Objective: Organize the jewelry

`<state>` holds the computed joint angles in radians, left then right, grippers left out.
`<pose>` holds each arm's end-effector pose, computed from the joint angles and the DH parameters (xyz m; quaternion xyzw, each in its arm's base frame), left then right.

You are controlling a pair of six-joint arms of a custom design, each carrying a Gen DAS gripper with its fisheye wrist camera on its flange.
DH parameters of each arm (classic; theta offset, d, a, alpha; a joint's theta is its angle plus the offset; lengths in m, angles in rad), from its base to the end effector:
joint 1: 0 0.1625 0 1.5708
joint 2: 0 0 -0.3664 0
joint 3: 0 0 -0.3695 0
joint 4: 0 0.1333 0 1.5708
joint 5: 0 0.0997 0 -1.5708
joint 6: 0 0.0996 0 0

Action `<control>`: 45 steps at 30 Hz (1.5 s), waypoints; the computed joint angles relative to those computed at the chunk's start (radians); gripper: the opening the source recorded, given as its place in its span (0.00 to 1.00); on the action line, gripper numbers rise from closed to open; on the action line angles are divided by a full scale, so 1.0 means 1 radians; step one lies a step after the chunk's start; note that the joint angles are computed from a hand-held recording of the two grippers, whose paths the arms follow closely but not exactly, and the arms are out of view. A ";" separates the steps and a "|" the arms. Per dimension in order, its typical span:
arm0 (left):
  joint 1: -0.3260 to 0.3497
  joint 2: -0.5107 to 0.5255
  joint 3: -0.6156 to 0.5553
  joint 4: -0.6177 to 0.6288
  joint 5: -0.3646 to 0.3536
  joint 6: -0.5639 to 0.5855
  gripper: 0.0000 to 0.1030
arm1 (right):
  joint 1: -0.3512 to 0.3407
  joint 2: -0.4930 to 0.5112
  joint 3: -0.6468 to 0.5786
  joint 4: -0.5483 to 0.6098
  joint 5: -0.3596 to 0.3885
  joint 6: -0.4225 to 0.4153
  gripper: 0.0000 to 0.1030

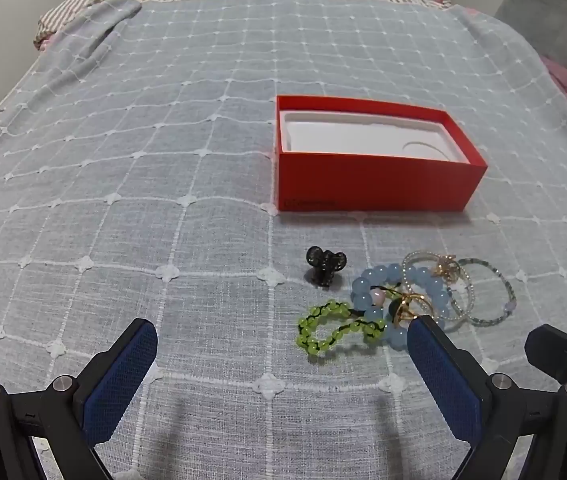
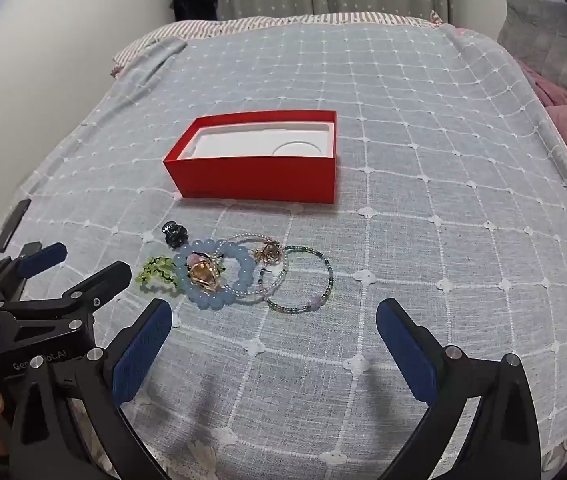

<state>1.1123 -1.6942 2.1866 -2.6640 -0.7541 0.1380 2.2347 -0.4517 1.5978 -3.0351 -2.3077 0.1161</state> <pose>0.0070 -0.4510 0.3515 0.1453 0.8725 -0.3286 0.3311 0.4218 -0.4314 -0.0531 0.1942 -0.9022 0.2719 0.2727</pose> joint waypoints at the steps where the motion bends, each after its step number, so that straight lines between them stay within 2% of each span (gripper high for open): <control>1: 0.000 0.000 -0.001 0.002 0.000 0.000 1.00 | 0.001 0.001 -0.001 0.000 0.001 0.001 1.00; 14: 0.016 0.008 -0.004 -0.024 -0.005 0.030 1.00 | -0.008 -0.001 0.008 -0.015 0.007 -0.013 1.00; 22: 0.003 0.005 0.003 -0.018 0.007 0.028 1.00 | -0.001 -0.001 0.003 -0.002 0.007 -0.009 1.00; 23: 0.004 0.009 0.009 -0.049 0.001 0.038 1.00 | -0.001 -0.002 0.004 -0.006 0.009 -0.012 1.00; 33: 0.002 0.007 0.008 -0.018 0.000 0.013 1.00 | -0.002 -0.002 0.005 -0.019 0.023 -0.015 0.99; 42: 0.001 0.008 0.008 -0.016 0.003 0.010 1.00 | -0.003 -0.017 0.002 0.048 0.026 0.023 0.99; 45: -0.002 0.009 0.004 0.016 0.022 -0.004 1.00 | -0.001 -0.013 0.001 0.038 0.013 0.009 0.99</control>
